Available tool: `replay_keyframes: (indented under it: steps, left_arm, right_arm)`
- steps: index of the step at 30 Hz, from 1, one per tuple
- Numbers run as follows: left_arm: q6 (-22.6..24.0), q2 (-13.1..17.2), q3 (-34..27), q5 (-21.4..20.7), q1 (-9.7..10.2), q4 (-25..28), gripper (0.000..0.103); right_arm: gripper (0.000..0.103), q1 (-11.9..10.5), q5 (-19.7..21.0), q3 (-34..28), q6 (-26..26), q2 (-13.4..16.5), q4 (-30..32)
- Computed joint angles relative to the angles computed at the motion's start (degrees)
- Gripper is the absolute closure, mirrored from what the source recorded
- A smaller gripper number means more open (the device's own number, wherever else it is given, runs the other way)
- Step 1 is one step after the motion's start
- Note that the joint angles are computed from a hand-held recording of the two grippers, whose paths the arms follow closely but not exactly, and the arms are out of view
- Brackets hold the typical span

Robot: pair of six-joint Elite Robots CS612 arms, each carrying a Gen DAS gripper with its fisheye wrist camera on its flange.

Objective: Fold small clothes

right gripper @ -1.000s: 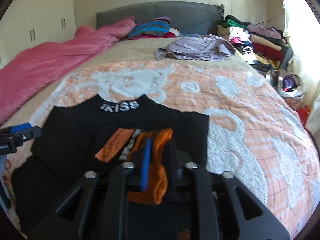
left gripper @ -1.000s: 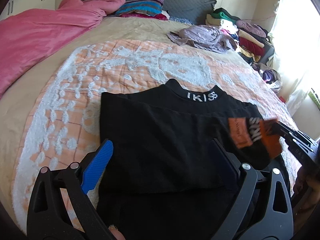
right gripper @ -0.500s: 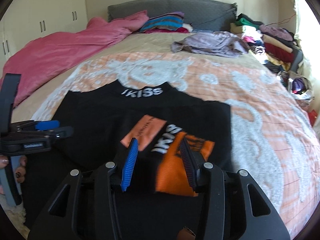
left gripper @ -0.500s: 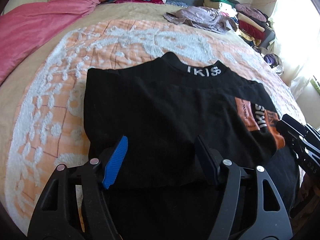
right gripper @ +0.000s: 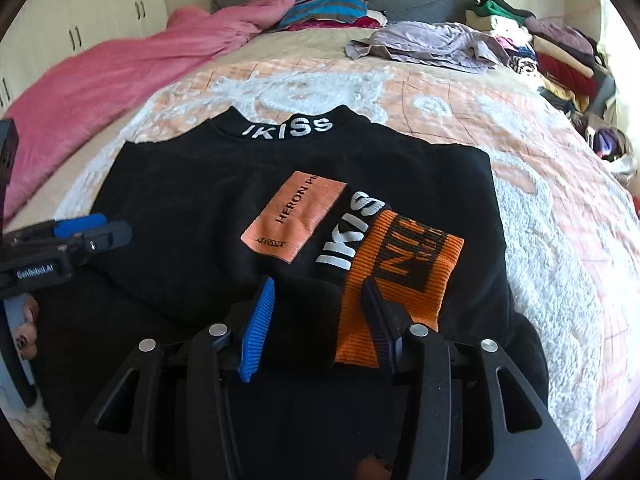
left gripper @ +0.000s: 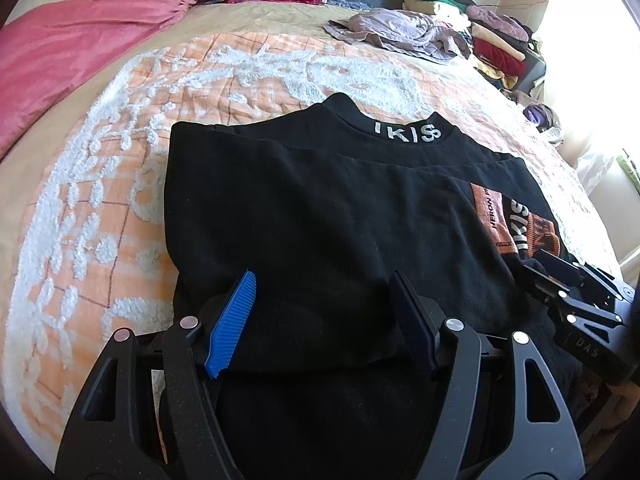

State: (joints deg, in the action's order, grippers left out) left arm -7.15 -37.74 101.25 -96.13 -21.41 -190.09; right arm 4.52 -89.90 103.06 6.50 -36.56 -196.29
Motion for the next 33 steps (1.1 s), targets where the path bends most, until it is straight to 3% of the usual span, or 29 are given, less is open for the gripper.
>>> replay_keyframes:
  steps: [9, 19, 24, 27, 29, 33]
  left_arm:
    - [0.43, -0.35, 0.75, 0.87, -0.26, -0.81, 0.041]
    - [-0.22, -1.05, 1.57, 0.03, -0.05, -1.9, 0.041]
    - [-0.33, -1.83, 2.57, -0.19, -0.03, -3.47, 0.036]
    - [-0.12, -2.28, 3.3, 0.03, -0.18, -4.7, 0.029]
    - [0.09, -2.52, 3.64, 0.01, -0.24, -5.34, 0.027]
    - [0.33, -3.06, 4.47, 0.45, -0.46, -6.82, 0.021]
  right_arm:
    - [0.055, -0.02, 1.02, 1.2, 0.67, -0.5, -3.0]
    - [0.034, -0.29, 2.34, 3.27, 2.22, -1.52, -7.3]
    - [0.022, -0.44, 2.16, 4.62, 3.33, -2.15, -10.04]
    - [0.021, -0.52, 1.75, 5.55, 4.08, -2.63, -11.38]
    - [0.013, -0.65, 1.58, 6.32, 4.61, -3.0, -12.48]
    - [0.012, -0.75, 1.03, 7.56, 4.87, -3.63, -14.05]
